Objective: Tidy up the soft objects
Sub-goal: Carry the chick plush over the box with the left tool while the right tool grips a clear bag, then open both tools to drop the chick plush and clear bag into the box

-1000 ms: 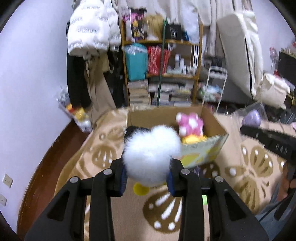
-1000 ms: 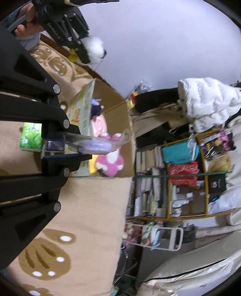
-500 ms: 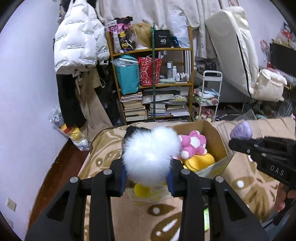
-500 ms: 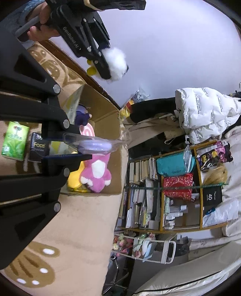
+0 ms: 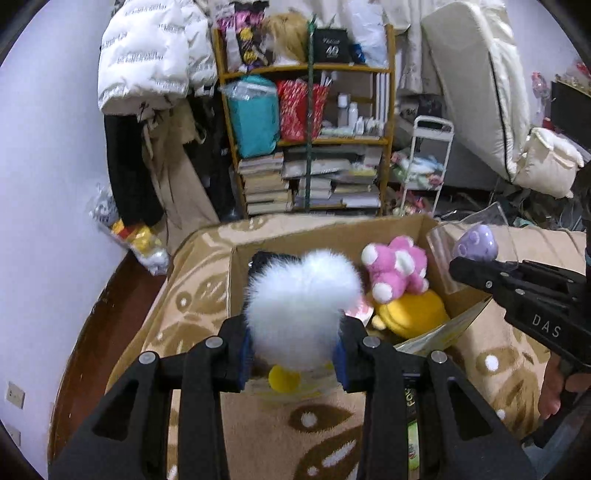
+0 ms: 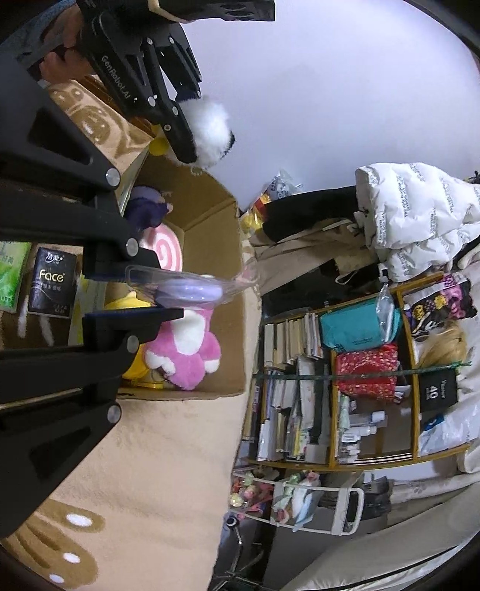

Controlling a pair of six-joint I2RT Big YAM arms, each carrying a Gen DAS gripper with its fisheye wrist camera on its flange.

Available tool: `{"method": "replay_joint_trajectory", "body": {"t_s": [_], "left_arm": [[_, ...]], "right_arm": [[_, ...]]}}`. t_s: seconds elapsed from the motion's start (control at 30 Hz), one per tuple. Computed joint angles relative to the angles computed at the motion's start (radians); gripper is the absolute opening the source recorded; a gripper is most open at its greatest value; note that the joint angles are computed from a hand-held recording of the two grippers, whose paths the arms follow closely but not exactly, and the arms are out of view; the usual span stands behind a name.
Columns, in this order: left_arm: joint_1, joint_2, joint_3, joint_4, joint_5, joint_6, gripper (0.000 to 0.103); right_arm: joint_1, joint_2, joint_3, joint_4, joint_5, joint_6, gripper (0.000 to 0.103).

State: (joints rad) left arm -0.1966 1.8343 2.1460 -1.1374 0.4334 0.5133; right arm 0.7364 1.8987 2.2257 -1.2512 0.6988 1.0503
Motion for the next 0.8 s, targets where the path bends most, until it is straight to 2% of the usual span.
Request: {"method": "replay_joint_trajectory", "body": {"t_s": [0.37, 0.57, 0.67, 0.77, 0.8], "left_arm": [[-0.005, 0.027, 0.024, -0.044, -0.027, -0.002, 0.038], [0.004, 0.025, 0.023, -0.03, -0.032, -0.029, 0.056], [0.005, 0.018, 0.014, -0.023, -0.035, -0.028, 0.058], [0.004, 0.015, 0.011, -0.023, -0.047, -0.027, 0.063], [0.004, 0.014, 0.009, -0.023, -0.056, -0.026, 0.064]], "right_arm": [[-0.014, -0.017, -0.053, 0.031, -0.058, 0.027, 0.013], [-0.013, -0.015, -0.045, 0.013, -0.056, 0.039, 0.013], [-0.012, -0.013, -0.04, 0.003, -0.06, 0.038, 0.014], [-0.008, -0.002, -0.019, -0.028, -0.052, 0.034, 0.02], [-0.007, 0.001, -0.013, -0.041, -0.051, 0.036, 0.027]]}}
